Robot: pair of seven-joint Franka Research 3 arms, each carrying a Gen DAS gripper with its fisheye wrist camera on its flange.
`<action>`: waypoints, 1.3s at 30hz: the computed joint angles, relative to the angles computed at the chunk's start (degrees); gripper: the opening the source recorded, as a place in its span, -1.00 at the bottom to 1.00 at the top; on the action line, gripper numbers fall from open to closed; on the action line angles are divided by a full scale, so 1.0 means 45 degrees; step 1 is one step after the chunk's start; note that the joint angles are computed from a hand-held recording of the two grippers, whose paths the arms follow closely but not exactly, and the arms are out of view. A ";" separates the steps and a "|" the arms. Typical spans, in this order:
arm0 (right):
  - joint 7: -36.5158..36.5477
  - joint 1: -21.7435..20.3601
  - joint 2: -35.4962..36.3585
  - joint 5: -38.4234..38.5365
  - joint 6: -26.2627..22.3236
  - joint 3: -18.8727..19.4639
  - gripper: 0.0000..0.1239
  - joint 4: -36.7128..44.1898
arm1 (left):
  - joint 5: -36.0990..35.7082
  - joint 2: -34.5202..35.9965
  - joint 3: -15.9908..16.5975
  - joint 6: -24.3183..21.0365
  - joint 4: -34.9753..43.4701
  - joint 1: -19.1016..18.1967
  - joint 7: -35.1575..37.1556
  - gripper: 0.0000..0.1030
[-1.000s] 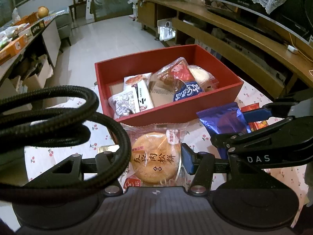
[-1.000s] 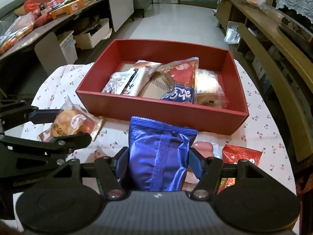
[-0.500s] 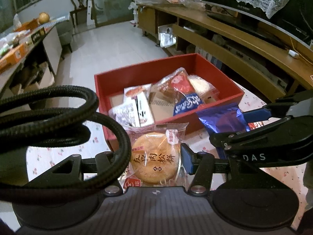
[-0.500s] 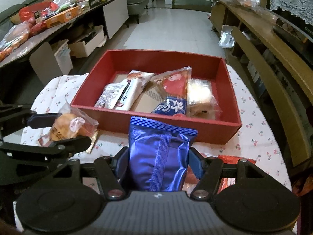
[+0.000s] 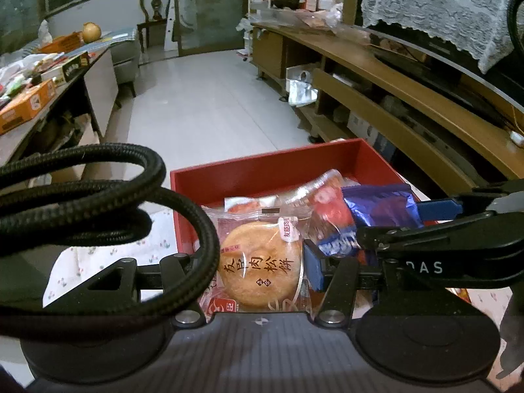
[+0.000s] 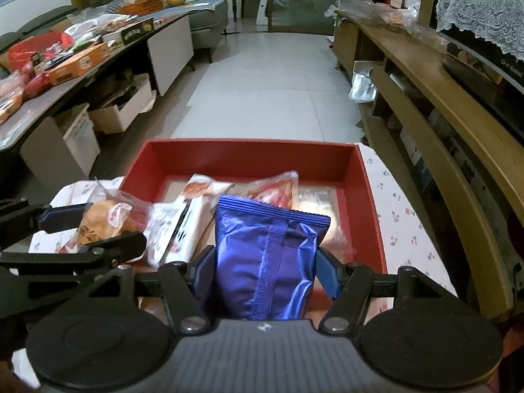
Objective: Organize snacks
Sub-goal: 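Lower both held snacks into the red box and open both grippers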
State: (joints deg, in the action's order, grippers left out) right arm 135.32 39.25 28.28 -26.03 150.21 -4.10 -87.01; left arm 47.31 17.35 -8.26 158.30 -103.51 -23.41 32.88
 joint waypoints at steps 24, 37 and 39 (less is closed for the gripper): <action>-0.1785 -0.0169 0.3135 0.1565 -0.1304 -0.0440 0.34 0.3842 | -0.1405 0.2021 0.0391 -0.1375 0.2149 -0.0244 0.0930 0.22; -0.1332 0.0145 0.2929 0.0858 -0.1172 -0.0896 0.41 0.3592 | -0.0908 0.1767 0.0544 -0.1276 0.2012 -0.0331 0.0401 0.49; -0.1208 0.0129 0.2841 0.0789 -0.1083 -0.0904 0.41 0.3515 | -0.0774 0.1694 0.0572 -0.1198 0.1958 -0.0344 0.0260 0.52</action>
